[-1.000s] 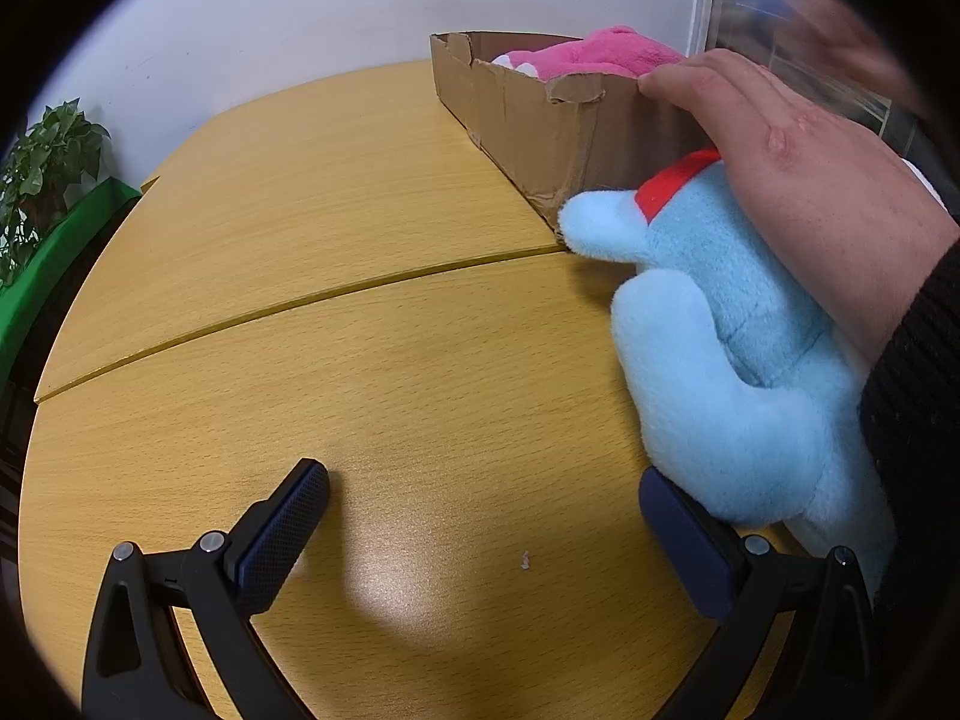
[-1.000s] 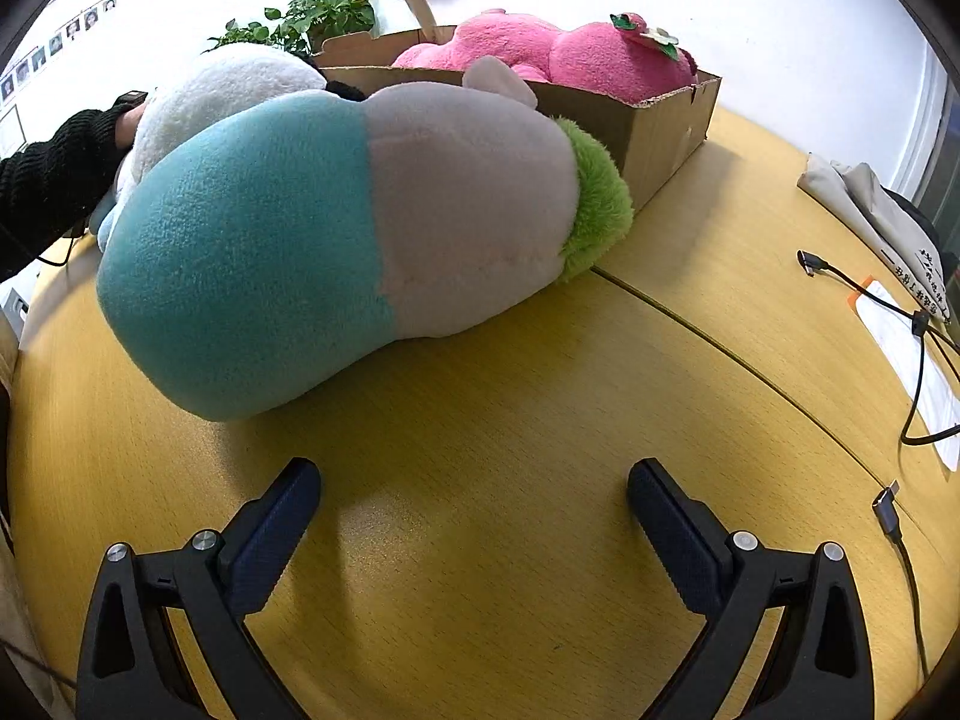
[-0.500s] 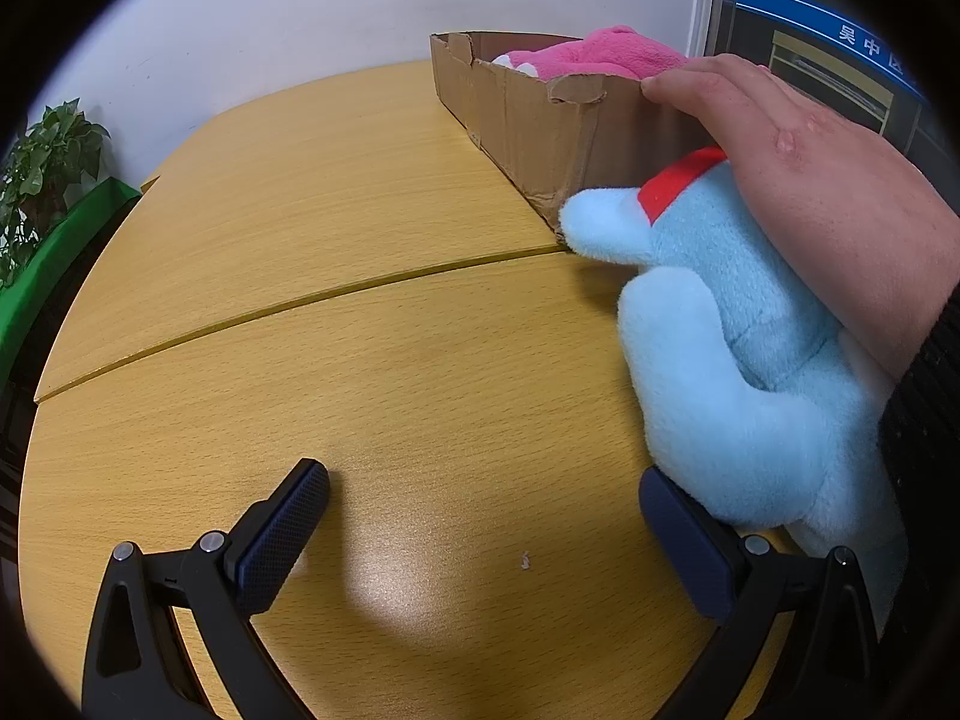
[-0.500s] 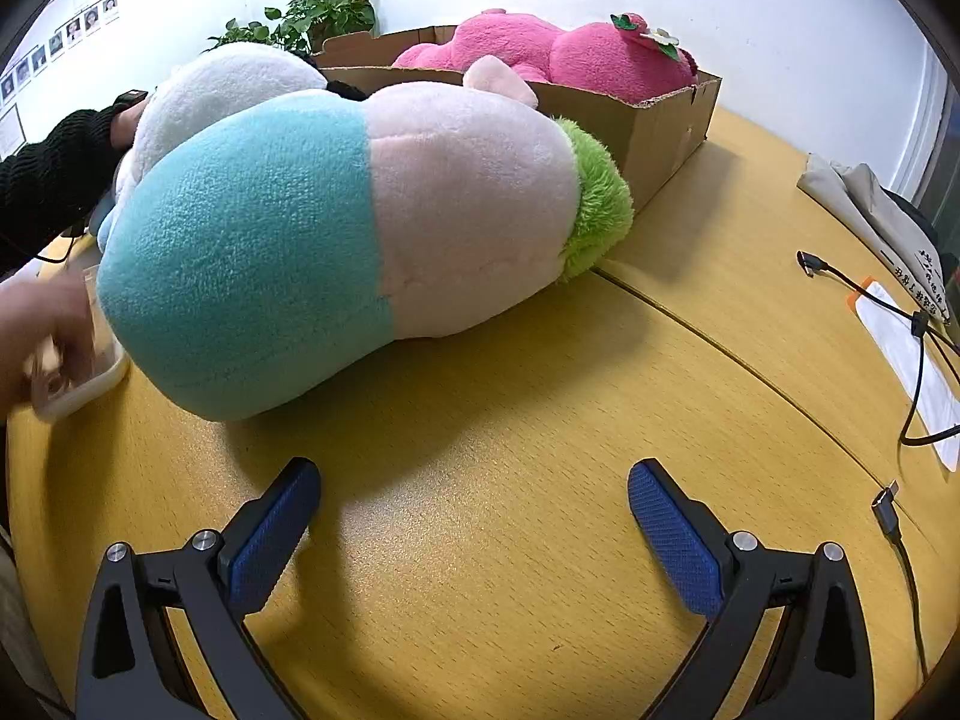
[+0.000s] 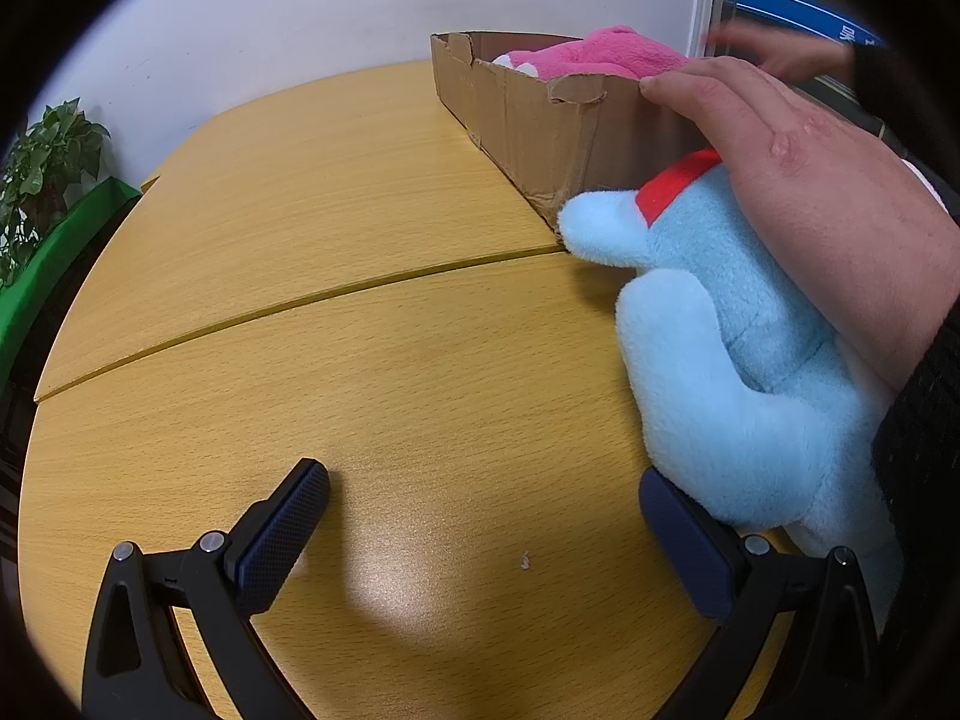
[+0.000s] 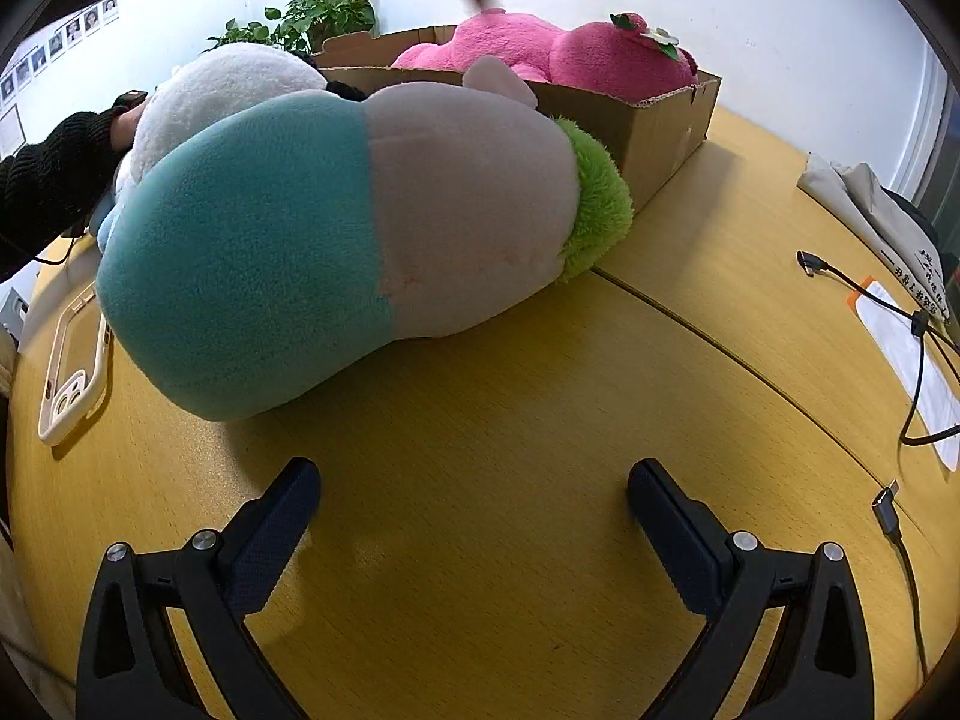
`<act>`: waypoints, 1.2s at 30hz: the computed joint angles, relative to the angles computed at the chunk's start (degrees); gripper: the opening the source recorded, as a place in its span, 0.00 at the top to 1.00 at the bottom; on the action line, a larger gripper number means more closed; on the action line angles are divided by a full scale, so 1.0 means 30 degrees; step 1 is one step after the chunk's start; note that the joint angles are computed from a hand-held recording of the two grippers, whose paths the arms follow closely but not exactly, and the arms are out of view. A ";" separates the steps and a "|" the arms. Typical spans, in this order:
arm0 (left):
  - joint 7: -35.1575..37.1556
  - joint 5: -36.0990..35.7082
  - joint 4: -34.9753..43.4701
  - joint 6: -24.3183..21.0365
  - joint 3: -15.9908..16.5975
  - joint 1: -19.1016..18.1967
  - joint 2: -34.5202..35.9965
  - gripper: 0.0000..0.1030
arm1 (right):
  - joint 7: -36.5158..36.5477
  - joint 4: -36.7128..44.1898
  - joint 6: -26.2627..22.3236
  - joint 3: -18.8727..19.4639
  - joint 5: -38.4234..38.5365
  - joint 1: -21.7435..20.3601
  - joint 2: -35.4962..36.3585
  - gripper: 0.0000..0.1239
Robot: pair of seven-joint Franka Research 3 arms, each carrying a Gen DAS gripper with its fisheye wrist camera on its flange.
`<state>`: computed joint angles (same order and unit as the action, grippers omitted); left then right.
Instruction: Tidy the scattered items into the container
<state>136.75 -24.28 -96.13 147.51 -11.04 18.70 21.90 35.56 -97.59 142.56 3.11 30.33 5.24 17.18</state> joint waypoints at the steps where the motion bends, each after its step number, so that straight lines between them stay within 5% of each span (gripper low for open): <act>1: 0.0003 -0.0017 -0.0074 0.0039 -0.0008 0.0006 -0.0038 0.00 | 0.0004 0.0002 0.0000 0.0001 -0.0003 0.0001 0.0004 0.17; 36: -0.1199 0.0281 -0.1302 0.1028 0.0198 -0.0375 -0.0732 0.00 | 0.0048 0.0020 0.0024 0.0006 -0.0034 0.0001 0.0026 0.17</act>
